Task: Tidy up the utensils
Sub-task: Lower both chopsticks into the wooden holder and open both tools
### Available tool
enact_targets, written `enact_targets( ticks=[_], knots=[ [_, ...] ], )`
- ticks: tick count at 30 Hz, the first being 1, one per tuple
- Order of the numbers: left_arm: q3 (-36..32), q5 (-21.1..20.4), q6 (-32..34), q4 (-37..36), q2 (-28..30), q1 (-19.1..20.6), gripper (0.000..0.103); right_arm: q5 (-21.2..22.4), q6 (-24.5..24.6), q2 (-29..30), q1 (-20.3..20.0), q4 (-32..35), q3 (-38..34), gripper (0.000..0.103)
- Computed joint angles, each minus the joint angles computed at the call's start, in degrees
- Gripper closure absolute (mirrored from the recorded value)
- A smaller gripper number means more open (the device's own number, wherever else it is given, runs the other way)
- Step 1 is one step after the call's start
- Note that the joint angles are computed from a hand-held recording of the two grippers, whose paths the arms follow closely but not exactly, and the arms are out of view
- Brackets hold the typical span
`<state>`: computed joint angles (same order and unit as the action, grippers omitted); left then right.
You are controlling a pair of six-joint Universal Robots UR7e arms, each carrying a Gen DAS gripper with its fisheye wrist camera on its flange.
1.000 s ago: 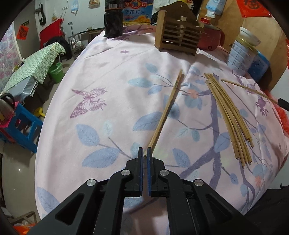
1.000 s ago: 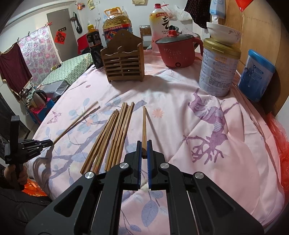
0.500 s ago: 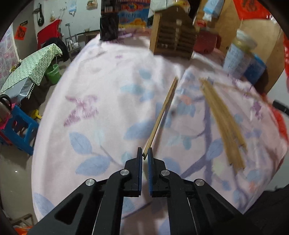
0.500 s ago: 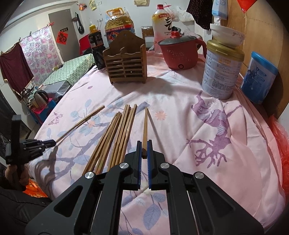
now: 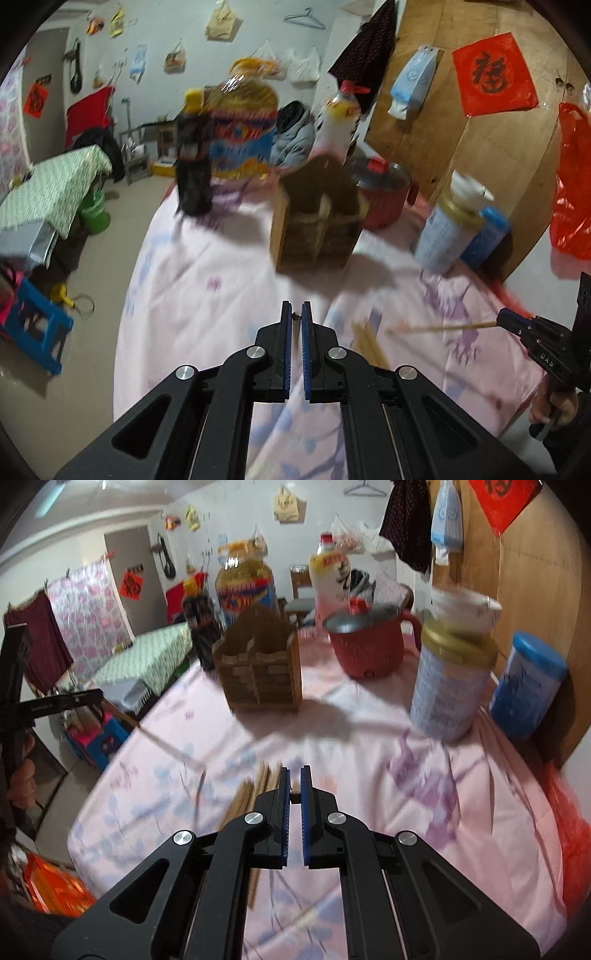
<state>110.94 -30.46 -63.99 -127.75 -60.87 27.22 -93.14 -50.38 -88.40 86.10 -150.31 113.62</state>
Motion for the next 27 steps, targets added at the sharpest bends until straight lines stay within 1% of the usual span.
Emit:
enact_targets(
  ticks=[2,6,9,13,16,18,21,24,27],
  knots=[
    [-2.7,0.2,3.5,-1.1,1.2,1.0,0.098,0.8,2.5,1.9,1.2,1.6,-3.1,0.096],
    [-9.3,-0.3,11.1,-2.6,4.3,3.1,0.098,1.5,5.5,5.0,3.2,4.4,-7.9,0.097],
    [-13.0,0.3,15.3,-3.3,6.2,3.8,0.098,2.3,6.1,7.2,5.0,5.1,-11.2,0.097],
    [-20.4,3.0,22.4,-4.4,9.4,4.9,0.098,3.7,5.6,11.2,8.6,5.5,-17.0,0.097],
    [-27.0,6.3,28.6,-5.7,12.3,5.8,0.098,4.2,6.0,15.3,11.5,5.0,-22.2,0.097],
    [-30.4,7.5,30.7,-6.1,13.7,6.6,0.098,4.8,7.2,18.9,13.4,4.9,-26.8,0.097],
    [-36.2,8.3,33.4,-7.0,16.6,8.7,0.098,5.6,8.0,22.8,14.9,4.5,-31.1,0.097],
    [-39.4,8.8,34.7,-7.7,18.9,10.6,0.098,5.3,7.8,26.7,15.8,3.6,-34.5,0.097],
    [-40.5,9.3,35.1,-8.3,20.6,12.3,0.098,4.8,7.4,29.2,15.7,1.9,-35.5,0.097]
  ],
)
